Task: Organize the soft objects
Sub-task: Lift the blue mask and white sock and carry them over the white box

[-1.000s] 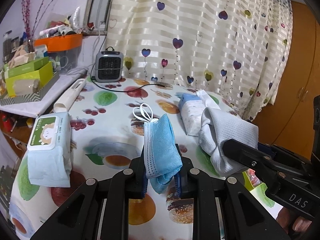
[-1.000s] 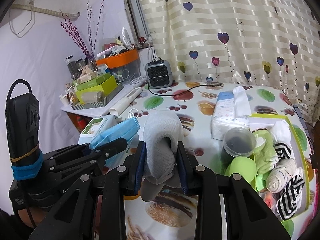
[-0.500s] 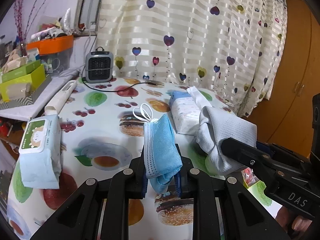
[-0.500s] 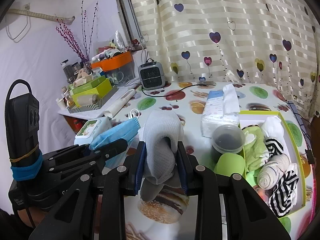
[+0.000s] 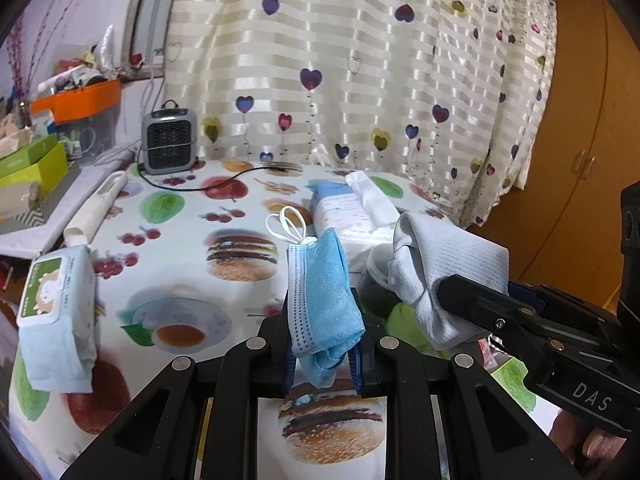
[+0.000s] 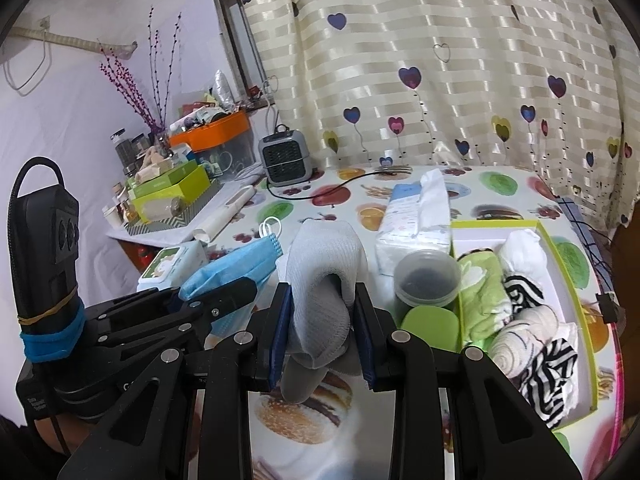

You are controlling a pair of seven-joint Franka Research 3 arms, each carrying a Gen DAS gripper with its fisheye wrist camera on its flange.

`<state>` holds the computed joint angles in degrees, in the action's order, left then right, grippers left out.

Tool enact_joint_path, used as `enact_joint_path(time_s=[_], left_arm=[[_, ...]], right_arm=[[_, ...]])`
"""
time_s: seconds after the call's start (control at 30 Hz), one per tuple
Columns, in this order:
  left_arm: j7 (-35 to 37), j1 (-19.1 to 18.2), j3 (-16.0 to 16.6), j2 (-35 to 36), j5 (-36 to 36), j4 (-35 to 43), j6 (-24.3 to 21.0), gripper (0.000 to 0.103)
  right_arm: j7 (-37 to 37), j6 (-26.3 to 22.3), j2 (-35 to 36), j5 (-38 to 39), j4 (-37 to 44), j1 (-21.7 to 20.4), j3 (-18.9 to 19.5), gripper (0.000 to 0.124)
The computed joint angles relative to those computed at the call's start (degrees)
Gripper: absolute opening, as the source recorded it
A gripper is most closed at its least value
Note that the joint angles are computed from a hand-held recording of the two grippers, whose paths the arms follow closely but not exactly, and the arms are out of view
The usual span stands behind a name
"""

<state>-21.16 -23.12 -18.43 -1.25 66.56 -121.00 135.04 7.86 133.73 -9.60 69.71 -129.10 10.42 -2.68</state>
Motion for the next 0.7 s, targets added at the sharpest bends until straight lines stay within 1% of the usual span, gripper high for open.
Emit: enact_joint_path(time_s=[0.7], left_arm=[[3.2, -0.4, 2.2, 4.8, 2.1, 5.2, 4.1, 0.02]], right_arm=[[3.2, 4.6, 5.6, 0.9, 5.6, -4.0, -0.5, 0.031]])
